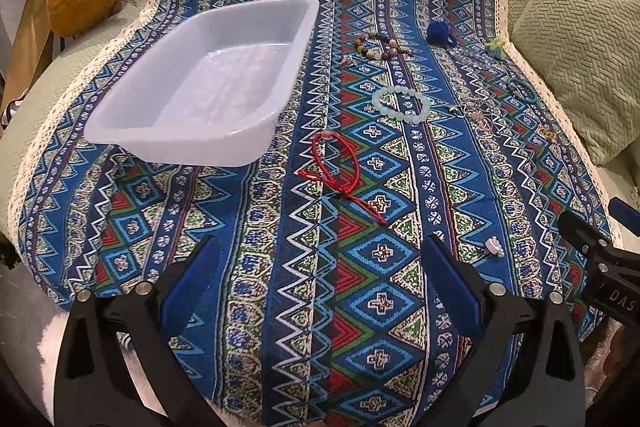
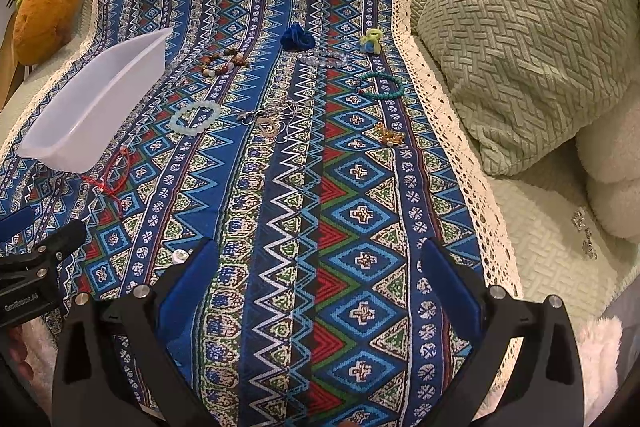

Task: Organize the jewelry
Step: 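Grasp the white pearl pendant with the left tool while the right tool grasps the gold earring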

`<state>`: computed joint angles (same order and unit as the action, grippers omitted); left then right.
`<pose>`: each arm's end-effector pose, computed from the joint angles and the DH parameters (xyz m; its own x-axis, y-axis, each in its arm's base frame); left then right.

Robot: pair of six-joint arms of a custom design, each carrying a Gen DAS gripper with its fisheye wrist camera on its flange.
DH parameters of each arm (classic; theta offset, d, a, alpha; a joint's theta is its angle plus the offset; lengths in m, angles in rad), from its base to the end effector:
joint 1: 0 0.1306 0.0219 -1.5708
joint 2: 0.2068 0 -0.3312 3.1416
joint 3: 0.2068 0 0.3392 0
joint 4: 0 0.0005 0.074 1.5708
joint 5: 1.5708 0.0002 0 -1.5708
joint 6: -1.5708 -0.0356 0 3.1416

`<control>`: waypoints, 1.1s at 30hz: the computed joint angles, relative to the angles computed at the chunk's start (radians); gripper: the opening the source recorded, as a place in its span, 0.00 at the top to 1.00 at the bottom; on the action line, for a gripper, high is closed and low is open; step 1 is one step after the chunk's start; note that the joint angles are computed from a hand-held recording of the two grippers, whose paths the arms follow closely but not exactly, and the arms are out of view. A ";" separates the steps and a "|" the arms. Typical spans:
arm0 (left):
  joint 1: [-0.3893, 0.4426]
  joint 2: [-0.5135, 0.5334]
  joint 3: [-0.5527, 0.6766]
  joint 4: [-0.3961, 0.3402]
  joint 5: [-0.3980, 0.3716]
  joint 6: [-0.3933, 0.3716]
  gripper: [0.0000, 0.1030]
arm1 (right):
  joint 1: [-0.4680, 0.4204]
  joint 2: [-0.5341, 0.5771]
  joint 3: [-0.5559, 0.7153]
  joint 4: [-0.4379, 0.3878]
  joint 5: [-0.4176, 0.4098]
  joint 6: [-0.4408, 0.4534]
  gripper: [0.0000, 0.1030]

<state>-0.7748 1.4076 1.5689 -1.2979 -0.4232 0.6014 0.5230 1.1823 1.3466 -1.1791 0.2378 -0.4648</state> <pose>0.3069 -0.2808 0.4193 -0.8256 0.0863 -0.5577 0.0574 0.9960 0.0692 0.3110 0.1690 0.4195 -0.8271 0.0260 -0.5615 -0.0078 0.9983 0.0577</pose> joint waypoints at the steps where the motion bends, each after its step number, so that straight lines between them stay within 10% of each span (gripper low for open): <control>1: 0.003 0.005 -0.004 0.011 0.008 -0.008 0.05 | -0.004 0.002 0.000 0.002 -0.007 0.004 0.03; 16: -0.085 0.083 -0.006 0.240 0.143 -0.254 0.05 | -0.190 0.054 0.019 0.025 -0.154 0.276 0.08; 33: -0.100 0.162 0.014 0.281 0.224 -0.257 0.05 | -0.343 0.221 0.115 0.059 -0.325 0.386 0.28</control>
